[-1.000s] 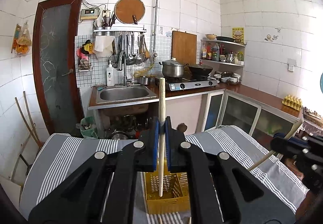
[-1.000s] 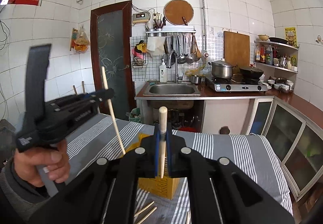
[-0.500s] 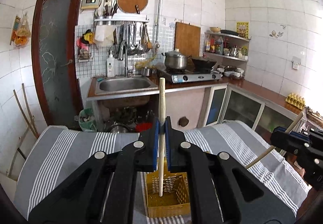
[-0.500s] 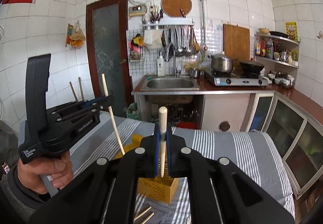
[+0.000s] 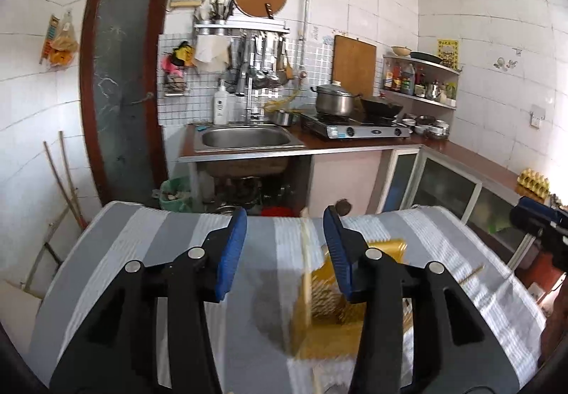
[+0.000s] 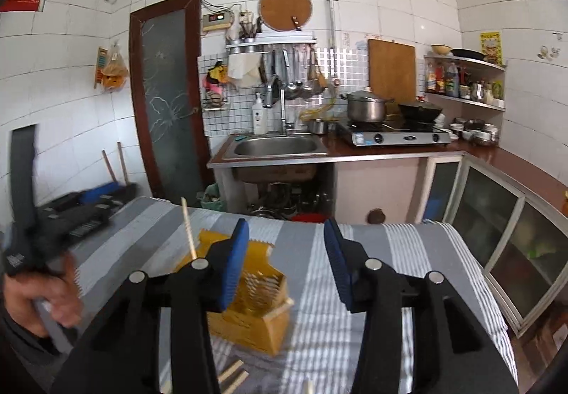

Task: Organize utensils
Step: 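Open both tools to drop the chopsticks into the yellow basket, then grasp a wooden chopstick with the left tool while the right tool grasps the blue spoon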

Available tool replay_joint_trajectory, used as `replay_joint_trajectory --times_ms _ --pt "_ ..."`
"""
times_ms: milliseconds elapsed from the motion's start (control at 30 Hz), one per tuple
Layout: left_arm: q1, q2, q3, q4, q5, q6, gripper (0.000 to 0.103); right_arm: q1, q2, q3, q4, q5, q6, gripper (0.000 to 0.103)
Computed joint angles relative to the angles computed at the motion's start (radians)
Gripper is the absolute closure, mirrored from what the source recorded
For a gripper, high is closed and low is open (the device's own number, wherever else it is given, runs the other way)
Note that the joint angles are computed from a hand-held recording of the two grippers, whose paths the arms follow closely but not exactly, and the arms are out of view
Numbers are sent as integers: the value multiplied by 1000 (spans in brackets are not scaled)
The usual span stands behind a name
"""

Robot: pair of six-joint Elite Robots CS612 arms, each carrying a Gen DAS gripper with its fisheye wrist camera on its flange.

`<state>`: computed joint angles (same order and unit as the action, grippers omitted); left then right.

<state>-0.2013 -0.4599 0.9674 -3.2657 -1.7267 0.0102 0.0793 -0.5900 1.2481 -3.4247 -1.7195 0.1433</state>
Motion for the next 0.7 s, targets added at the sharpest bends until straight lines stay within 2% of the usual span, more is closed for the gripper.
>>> replay_joint_trajectory --times_ms 167,400,567,700 --pt "21 -53 158 -78 49 15 59 -11 -25 119 -29 -41 46 59" --pt "38 -108 378 -120 85 18 59 -1 -36 267 -36 -60 95 59" --pt "46 -129 483 -75 53 -18 59 15 -42 349 -5 -53 128 59" --pt "37 -136 525 -43 36 14 59 18 -40 366 14 -24 135 59"
